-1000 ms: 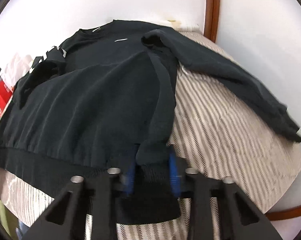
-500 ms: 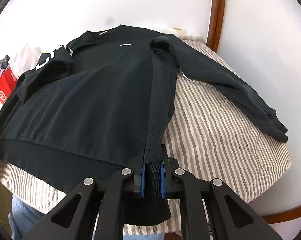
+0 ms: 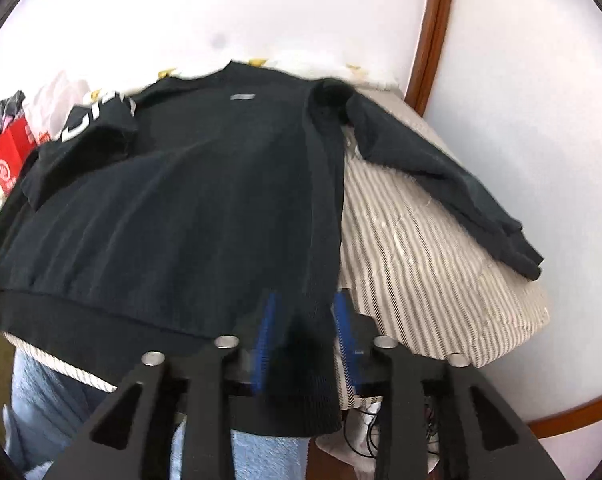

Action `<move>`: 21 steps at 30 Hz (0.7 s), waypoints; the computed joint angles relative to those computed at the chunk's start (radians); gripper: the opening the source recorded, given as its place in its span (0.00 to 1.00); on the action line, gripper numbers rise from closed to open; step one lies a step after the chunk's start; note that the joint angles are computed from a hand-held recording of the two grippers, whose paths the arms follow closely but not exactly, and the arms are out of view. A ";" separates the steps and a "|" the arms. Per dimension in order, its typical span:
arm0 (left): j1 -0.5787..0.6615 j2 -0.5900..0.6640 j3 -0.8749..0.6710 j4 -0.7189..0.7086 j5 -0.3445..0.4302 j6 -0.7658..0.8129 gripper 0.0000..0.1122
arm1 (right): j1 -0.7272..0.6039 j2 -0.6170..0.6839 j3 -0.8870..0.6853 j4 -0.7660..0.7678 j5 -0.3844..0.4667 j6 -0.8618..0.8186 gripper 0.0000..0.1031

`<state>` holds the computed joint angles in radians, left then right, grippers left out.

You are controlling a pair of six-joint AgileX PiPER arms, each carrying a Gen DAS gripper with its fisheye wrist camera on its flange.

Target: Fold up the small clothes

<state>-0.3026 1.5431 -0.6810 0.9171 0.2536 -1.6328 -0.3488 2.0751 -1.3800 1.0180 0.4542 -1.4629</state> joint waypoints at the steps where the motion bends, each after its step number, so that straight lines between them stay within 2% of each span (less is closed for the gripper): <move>1: -0.008 -0.004 -0.010 0.006 0.038 -0.006 0.28 | 0.009 -0.020 0.012 0.031 0.002 -0.022 0.45; 2: -0.009 -0.010 -0.020 0.003 0.064 0.002 0.36 | 0.015 -0.037 0.022 0.049 0.007 -0.037 0.52; 3: -0.005 -0.016 -0.028 -0.003 0.080 0.013 0.40 | 0.033 -0.052 0.028 0.067 0.013 -0.051 0.55; 4: 0.000 -0.021 -0.036 -0.011 0.090 0.024 0.51 | 0.058 -0.062 0.027 0.075 0.021 -0.054 0.59; 5: 0.008 -0.030 -0.049 -0.015 0.105 0.033 0.56 | 0.079 -0.070 0.026 0.068 0.025 -0.044 0.60; 8: 0.040 -0.036 -0.098 -0.065 0.143 0.117 0.58 | 0.177 -0.076 -0.010 0.023 0.064 0.019 0.63; 13: 0.110 -0.014 -0.175 -0.137 0.179 0.225 0.59 | 0.373 -0.064 -0.062 -0.006 0.071 0.093 0.71; 17: 0.181 0.015 -0.210 -0.171 0.171 0.285 0.60 | 0.525 0.018 -0.194 -0.186 0.075 0.314 0.71; 21: 0.266 0.050 -0.245 -0.310 0.120 0.445 0.60 | 0.641 0.111 -0.313 -0.327 0.075 0.451 0.73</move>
